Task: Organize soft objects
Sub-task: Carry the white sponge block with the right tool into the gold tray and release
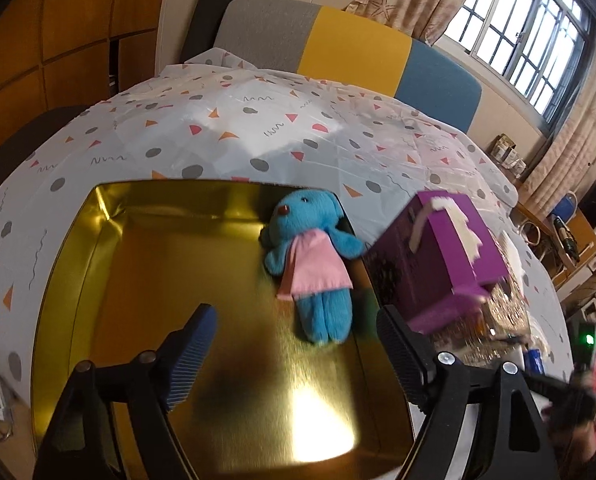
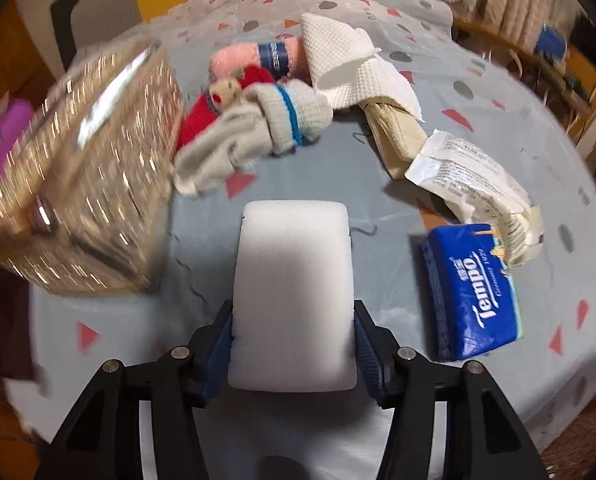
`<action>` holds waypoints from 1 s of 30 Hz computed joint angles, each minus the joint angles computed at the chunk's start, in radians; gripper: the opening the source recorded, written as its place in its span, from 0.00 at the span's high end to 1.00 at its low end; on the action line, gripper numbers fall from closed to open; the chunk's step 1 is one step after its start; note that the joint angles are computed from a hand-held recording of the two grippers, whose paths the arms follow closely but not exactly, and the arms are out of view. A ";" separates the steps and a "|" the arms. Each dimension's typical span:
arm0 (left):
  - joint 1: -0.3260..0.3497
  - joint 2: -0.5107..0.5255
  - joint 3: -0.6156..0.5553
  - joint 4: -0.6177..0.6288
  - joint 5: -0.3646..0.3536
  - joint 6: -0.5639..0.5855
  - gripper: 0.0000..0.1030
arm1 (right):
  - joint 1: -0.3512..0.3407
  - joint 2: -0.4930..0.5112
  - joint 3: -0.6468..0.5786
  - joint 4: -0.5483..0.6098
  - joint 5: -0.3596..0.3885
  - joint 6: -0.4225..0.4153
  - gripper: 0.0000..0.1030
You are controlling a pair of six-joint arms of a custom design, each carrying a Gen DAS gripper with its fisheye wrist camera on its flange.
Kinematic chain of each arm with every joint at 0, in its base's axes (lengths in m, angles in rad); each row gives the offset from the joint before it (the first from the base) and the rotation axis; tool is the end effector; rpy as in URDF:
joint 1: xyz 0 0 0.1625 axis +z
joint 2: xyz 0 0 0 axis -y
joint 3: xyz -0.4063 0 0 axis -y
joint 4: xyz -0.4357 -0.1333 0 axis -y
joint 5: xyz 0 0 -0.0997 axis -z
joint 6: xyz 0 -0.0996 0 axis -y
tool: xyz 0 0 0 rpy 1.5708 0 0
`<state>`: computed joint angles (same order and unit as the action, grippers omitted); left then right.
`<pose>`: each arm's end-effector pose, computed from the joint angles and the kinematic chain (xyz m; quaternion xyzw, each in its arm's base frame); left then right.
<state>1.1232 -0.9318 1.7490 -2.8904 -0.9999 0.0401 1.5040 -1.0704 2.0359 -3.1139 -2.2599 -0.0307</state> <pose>-0.1205 -0.6833 0.1455 0.1565 0.9188 -0.2888 0.2188 0.0319 -0.5718 0.1507 -0.1125 -0.9004 0.2520 0.3365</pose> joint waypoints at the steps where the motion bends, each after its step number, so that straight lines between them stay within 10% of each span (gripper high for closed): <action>1: -0.001 -0.008 0.010 0.003 -0.004 -0.004 0.20 | 0.006 0.001 -0.007 0.001 -0.010 -0.004 0.46; 19: -0.031 -0.090 0.135 -0.070 0.011 0.041 0.19 | 0.111 0.036 -0.206 -0.037 -0.091 -0.130 0.46; 30: -0.031 -0.117 0.165 -0.105 0.046 0.053 0.18 | 0.276 0.192 -0.400 -0.027 0.157 -0.334 0.46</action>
<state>1.0924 -1.0483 1.9142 -2.9951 -0.9538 0.0929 1.7796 -0.8779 1.6362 -3.1413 -2.1027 -0.3645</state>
